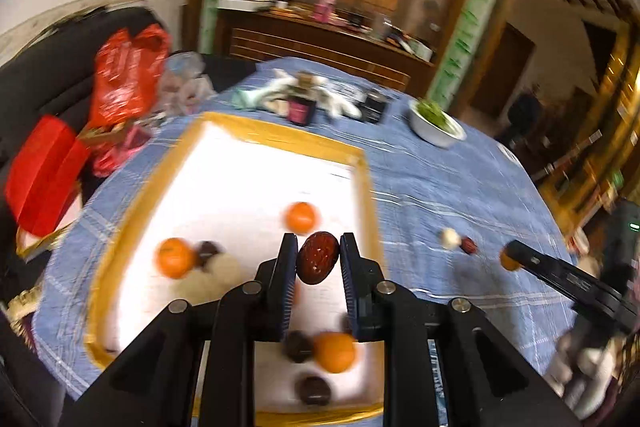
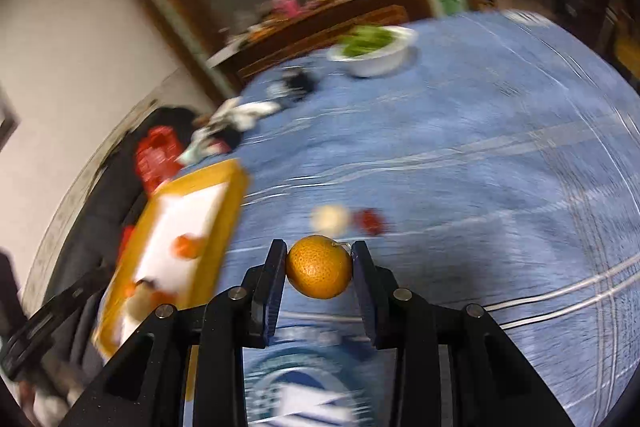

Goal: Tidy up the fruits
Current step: 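Carry the mandarin and date into the yellow tray and release them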

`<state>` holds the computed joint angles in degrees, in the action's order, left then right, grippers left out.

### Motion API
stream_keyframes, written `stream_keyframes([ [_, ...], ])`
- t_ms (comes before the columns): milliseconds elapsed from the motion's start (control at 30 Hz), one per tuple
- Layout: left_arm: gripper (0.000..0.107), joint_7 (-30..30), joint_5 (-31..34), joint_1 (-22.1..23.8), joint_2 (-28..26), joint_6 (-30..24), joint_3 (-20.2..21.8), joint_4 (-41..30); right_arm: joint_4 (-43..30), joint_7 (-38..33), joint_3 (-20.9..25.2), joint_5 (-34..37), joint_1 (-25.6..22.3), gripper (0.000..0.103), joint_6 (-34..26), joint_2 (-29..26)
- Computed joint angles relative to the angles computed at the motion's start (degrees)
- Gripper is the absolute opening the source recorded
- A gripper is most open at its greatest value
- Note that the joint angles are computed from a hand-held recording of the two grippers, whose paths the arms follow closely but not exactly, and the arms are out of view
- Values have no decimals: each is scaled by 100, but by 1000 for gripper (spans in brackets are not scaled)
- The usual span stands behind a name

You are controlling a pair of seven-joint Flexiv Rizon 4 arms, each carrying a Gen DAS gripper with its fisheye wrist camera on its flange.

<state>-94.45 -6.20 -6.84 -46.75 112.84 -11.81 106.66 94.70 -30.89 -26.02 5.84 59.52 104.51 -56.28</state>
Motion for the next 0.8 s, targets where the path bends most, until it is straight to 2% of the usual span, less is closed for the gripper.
stream_keyframes([
  [67, 21, -93, 21, 168, 3, 102, -39, 105, -269, -148, 135, -270, -29, 36, -106, 23],
  [167, 21, -190, 104, 414, -47, 97, -128, 188, -873, -349, 653, -818, -300, 37, -405, -60],
  [300, 21, -157, 152, 518, -159, -101, -135, 138, -1892, -533, 1776, -1599, -985, 37, -991, -421],
  [400, 21, -99, 159, 523, -240, -175, -113, 92, -2596, -582, 2212, -2034, -1219, 37, -1579, -770],
  [567, 21, -36, 114, 507, -294, -217, -84, 75, -3323, -603, 2494, -2426, -1350, 37, -2344, -1180],
  [667, 21, -38, 116, 545, -293, -169, -110, 100, -3480, -577, 2547, -2513, -1376, 37, -2525, -1284],
  [733, 31, -62, 109, 562, -266, -139, -119, 142, -3605, -557, 2565, -2553, -1373, 39, -2652, -1337],
  [800, 53, -96, 62, 489, -225, -64, -35, 189, -3665, -507, 2544, -2577, -1356, 39, -2690, -1374],
])
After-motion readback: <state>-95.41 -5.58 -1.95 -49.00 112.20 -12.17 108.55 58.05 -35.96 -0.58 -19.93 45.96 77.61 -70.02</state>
